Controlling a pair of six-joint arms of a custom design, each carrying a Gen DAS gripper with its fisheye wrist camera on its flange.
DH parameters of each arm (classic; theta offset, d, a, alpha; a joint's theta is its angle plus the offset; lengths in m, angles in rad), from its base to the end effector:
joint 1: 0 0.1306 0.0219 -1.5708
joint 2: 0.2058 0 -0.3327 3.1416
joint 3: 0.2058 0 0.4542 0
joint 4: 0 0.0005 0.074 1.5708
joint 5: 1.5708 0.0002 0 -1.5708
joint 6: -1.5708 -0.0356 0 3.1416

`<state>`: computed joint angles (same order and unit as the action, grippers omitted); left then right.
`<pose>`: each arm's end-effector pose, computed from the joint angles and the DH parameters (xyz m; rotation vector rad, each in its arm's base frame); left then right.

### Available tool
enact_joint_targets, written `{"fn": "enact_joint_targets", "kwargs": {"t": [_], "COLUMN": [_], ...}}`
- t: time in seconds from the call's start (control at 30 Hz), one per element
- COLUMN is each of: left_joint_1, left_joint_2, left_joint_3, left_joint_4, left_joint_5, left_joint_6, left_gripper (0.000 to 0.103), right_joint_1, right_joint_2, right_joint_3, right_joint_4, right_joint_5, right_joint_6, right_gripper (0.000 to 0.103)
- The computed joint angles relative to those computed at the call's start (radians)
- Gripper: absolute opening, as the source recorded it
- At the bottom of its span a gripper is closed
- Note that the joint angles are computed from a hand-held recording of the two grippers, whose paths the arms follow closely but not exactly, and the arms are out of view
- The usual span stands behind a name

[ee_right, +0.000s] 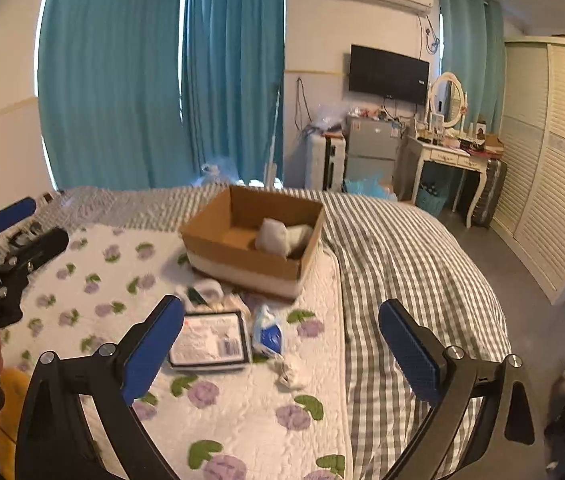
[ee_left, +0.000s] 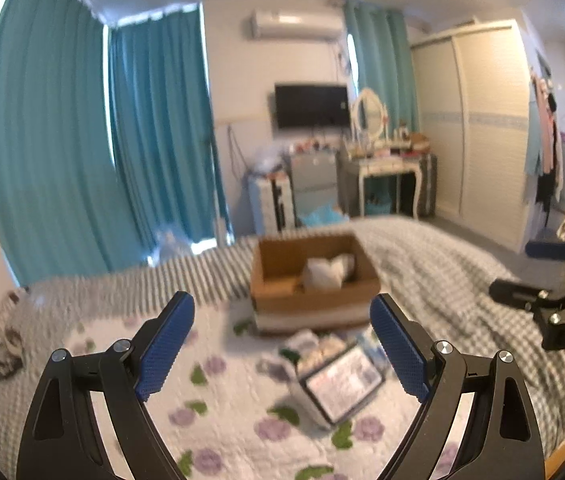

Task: Organize soft objects
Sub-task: 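Grasp the white tissue pack with the left tool while the right grasps the white face mask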

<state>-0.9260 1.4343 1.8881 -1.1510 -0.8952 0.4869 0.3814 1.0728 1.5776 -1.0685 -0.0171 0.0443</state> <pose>0.3385 -0.4047 0.5997 -0.0019 1.9860 0.1204 0.3862 0.1550 0.6101 -0.4624 2.0916 0.2160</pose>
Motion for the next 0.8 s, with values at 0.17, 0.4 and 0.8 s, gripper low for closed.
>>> {"fn": "enact_joint_targets", "kwargs": {"t": [0.17,0.4,0.8], "left_joint_1": [0.032,0.091,0.171], "left_joint_2": [0.028,0.075,0.071], "left_joint_3": [-0.093,-0.169,-0.267], "left_joint_4": [-0.011,0.027,0.140], "left_joint_5": [0.157,0.289,0.455], "left_joint_6": [0.101,0.164,0.218], "left_gripper": [0.091,0.091,0.091], "right_joint_1": [-0.016,-0.055,-0.073], "right_joint_2": [0.046,0.142,0.307], "right_joint_3": [-0.056,-0.127,-0.119], "right_joint_4": [0.021,0.051,0.027], "right_joint_5": [0.005,-0.023,-0.095], "right_joint_6": [-0.005,-0.048,-0.041], "right_gripper": [0.099,0.098,0.036]}}
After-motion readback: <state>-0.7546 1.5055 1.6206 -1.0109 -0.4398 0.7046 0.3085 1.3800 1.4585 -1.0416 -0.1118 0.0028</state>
